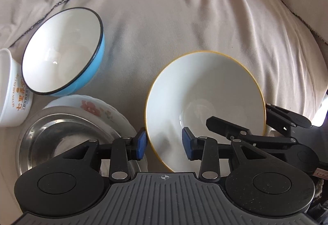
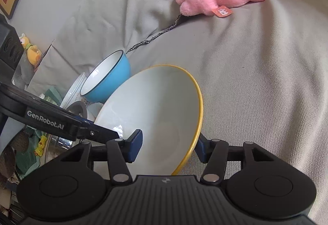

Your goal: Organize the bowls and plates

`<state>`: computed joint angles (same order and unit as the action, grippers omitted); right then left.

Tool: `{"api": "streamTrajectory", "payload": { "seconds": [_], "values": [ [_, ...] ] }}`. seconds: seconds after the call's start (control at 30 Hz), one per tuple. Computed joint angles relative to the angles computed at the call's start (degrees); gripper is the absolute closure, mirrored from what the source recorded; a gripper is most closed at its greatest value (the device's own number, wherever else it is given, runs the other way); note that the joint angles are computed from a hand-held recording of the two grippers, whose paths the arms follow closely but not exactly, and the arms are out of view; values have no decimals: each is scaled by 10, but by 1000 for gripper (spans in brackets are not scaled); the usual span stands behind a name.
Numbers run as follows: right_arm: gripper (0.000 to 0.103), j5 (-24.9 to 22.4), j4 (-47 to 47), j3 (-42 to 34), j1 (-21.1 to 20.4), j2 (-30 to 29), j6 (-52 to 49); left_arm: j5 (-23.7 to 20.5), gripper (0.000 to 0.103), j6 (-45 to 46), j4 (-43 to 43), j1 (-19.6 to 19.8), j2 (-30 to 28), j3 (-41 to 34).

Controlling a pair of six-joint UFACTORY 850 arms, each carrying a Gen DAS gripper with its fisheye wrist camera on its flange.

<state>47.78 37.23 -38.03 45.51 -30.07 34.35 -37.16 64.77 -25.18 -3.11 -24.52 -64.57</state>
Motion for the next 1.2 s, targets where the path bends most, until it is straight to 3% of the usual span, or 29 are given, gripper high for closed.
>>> {"api": "streamTrajectory", "payload": {
  "seconds": [0.1, 0.27, 0.43, 0.53, 0.67, 0.8, 0.9, 1.0, 1.03, 1.1, 1.2],
  "values": [
    [41, 8, 36, 1, 8, 4, -29, -13, 63, 48, -60, 16, 9, -2],
    [40, 52, 23, 22, 7, 11, 13, -56, 63, 140, -199, 60, 13, -7],
    [40, 46, 50, 19, 10, 22, -6, -89, 63, 191, -297, 112, -11, -33],
    [36, 15, 136, 0, 17, 33, -111, -99, 63, 185, -346, 137, -36, -71],
    [33, -20, 229, -26, 13, 50, -254, -69, 63, 211, -391, 145, -78, -136],
    [32, -72, 246, -60, -14, 72, -343, -33, 63, 167, -335, 126, -136, -218],
    [32, -167, 210, -110, -54, 73, -352, -52, 63, 115, -272, 110, -186, -292],
    [37, -276, 211, -187, -90, 36, -359, -55, 63, 83, -188, 86, -223, -344],
    [43, -308, 226, -218, -98, 16, -372, -64, 63, 58, -150, 79, -239, -369],
    [44, -343, 232, -267, -107, -21, -375, -84, 63, 15, -93, 69, -267, -408],
    [45, -367, 332, -329, -113, -70, -456, -95, 63, -10, -48, 60, -291, -436]
  ]
}}
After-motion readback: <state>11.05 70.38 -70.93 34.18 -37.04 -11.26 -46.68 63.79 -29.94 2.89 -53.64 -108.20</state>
